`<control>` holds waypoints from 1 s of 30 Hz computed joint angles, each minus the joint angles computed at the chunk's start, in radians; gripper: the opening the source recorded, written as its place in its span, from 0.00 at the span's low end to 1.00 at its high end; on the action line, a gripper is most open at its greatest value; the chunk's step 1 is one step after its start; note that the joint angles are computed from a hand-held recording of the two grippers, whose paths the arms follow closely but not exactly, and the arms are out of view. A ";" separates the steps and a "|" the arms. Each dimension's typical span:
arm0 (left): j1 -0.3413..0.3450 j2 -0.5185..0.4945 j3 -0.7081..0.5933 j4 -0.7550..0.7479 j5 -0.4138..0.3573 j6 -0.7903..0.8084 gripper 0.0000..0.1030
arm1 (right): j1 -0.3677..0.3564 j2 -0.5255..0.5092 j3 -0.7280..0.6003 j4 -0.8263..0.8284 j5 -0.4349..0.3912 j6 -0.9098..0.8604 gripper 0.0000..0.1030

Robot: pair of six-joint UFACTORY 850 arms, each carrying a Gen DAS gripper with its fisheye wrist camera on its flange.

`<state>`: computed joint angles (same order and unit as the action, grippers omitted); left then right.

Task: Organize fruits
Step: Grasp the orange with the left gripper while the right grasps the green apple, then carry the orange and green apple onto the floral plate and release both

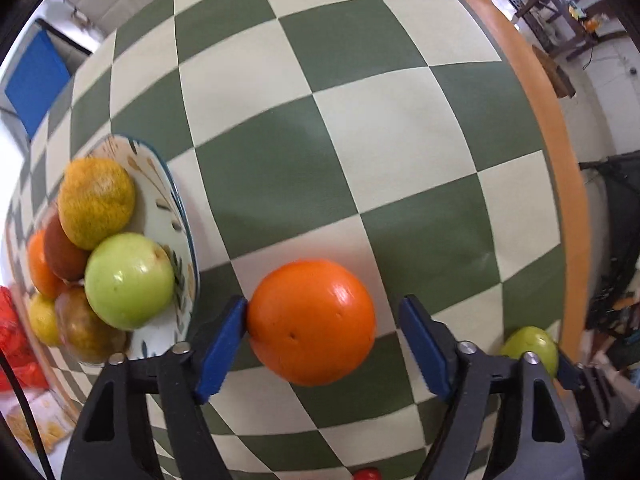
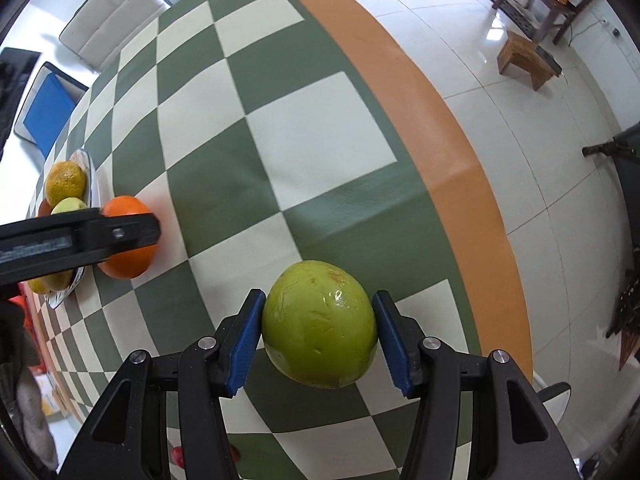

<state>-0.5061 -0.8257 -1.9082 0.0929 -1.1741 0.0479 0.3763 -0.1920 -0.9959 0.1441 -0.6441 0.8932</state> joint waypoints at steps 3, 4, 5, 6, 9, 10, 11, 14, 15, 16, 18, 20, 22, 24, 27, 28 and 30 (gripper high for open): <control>0.003 0.005 0.005 0.000 0.011 0.006 0.58 | -0.005 0.004 0.012 0.014 0.002 -0.015 0.56; 0.006 0.009 0.010 -0.009 0.014 0.013 0.58 | -0.007 0.011 0.018 0.013 0.001 -0.022 0.56; 0.008 0.018 0.021 -0.015 0.020 0.020 0.58 | -0.011 0.009 0.016 0.022 -0.011 -0.039 0.56; 0.010 0.029 0.036 -0.018 0.025 0.022 0.57 | -0.011 0.005 0.010 0.025 -0.013 -0.047 0.56; 0.027 0.073 0.100 -0.045 0.034 0.036 0.57 | -0.008 -0.002 -0.001 0.038 -0.016 -0.065 0.56; 0.039 0.096 0.131 -0.062 0.035 0.043 0.57 | -0.007 -0.003 -0.005 0.045 -0.014 -0.075 0.56; 0.047 0.107 0.143 -0.079 0.028 0.051 0.57 | -0.003 -0.002 -0.007 0.048 -0.014 -0.078 0.56; 0.085 0.175 0.227 -0.133 0.028 0.083 0.57 | 0.009 0.003 -0.016 0.062 -0.012 -0.095 0.56; 0.097 0.200 0.258 -0.142 0.029 0.093 0.57 | 0.013 0.004 -0.019 0.068 -0.010 -0.100 0.56; 0.110 0.224 0.288 -0.149 0.030 0.101 0.57 | 0.019 0.004 -0.023 0.086 -0.009 -0.119 0.56; 0.131 0.256 0.332 -0.156 0.028 0.115 0.57 | 0.029 -0.003 -0.034 0.123 -0.003 -0.151 0.56; 0.150 0.277 0.374 -0.146 0.031 0.108 0.57 | 0.045 -0.016 -0.047 0.143 0.000 -0.177 0.56; 0.162 0.276 0.393 -0.144 0.032 0.095 0.57 | 0.061 -0.036 -0.064 0.155 -0.005 -0.197 0.56; 0.170 0.267 0.402 -0.154 0.030 0.090 0.58 | 0.074 -0.050 -0.070 0.157 -0.005 -0.204 0.56; 0.165 0.277 0.416 -0.152 0.053 0.096 0.58 | 0.086 -0.068 -0.080 0.157 -0.005 -0.207 0.56; 0.161 0.280 0.420 -0.147 0.058 0.095 0.58 | 0.089 -0.071 -0.080 0.156 -0.006 -0.206 0.56; 0.157 0.281 0.422 -0.147 0.061 0.095 0.58 | 0.093 -0.074 -0.079 0.159 -0.008 -0.208 0.56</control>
<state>-0.3489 -0.5446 -1.4858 -0.0538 -1.1128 0.1431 0.4691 -0.2663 -1.0745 0.3029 -0.6524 0.6849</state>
